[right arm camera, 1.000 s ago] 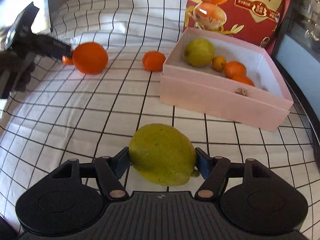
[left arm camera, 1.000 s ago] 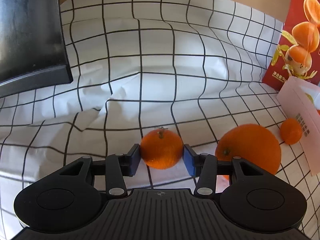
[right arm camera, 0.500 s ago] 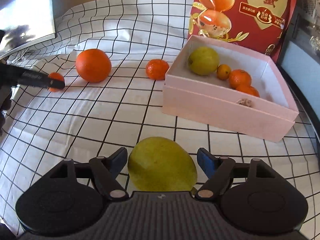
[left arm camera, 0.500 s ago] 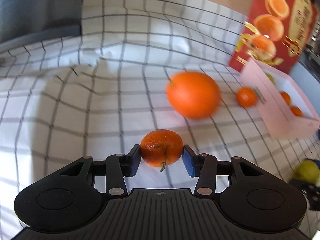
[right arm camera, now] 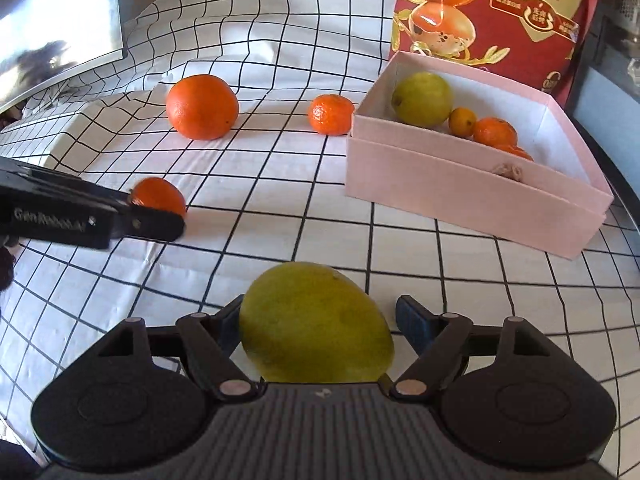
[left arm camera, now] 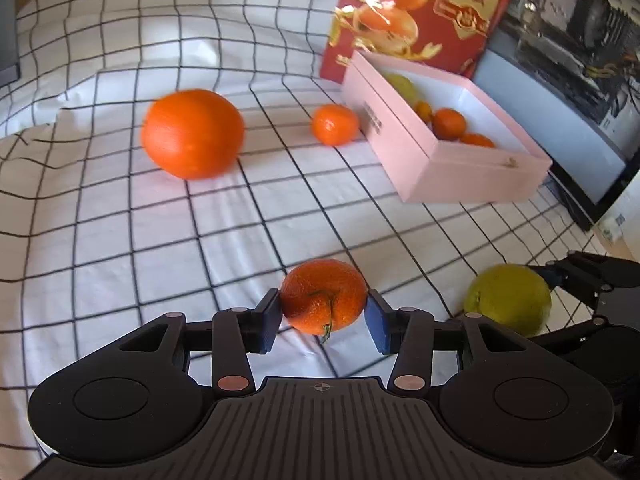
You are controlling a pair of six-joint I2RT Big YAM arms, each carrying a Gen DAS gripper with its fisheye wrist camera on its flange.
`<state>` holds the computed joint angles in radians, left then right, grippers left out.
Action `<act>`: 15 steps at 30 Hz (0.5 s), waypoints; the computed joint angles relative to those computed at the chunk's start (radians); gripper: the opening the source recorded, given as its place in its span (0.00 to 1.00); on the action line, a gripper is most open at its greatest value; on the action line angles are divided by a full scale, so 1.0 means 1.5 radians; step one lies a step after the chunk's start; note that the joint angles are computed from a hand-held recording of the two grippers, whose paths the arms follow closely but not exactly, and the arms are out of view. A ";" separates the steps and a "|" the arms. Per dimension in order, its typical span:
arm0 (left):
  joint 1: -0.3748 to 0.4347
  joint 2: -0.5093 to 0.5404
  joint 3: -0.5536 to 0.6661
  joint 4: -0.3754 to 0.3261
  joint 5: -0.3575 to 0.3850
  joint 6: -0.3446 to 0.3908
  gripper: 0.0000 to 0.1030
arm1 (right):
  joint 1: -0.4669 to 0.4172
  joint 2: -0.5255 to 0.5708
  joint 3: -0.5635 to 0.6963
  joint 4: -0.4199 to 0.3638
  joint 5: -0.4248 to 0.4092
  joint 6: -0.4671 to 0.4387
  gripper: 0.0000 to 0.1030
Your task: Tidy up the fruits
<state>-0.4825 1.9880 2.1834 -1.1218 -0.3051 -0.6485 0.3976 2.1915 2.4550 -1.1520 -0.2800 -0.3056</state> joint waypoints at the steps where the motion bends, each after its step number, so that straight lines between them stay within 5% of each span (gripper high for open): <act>1: -0.002 0.006 0.009 -0.006 -0.007 0.001 0.49 | -0.001 -0.007 -0.013 0.005 0.003 -0.004 0.79; 8: -0.001 0.006 0.012 -0.016 -0.004 -0.023 0.49 | -0.023 -0.052 -0.083 0.014 -0.027 0.004 0.80; 15: -0.002 0.011 0.020 -0.024 -0.005 -0.025 0.50 | -0.036 -0.056 -0.068 0.001 -0.079 0.048 0.80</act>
<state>-0.4863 2.0039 2.2135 -1.1576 -0.3129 -0.6853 0.3432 2.1073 2.3537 -1.1506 -0.3980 -0.2336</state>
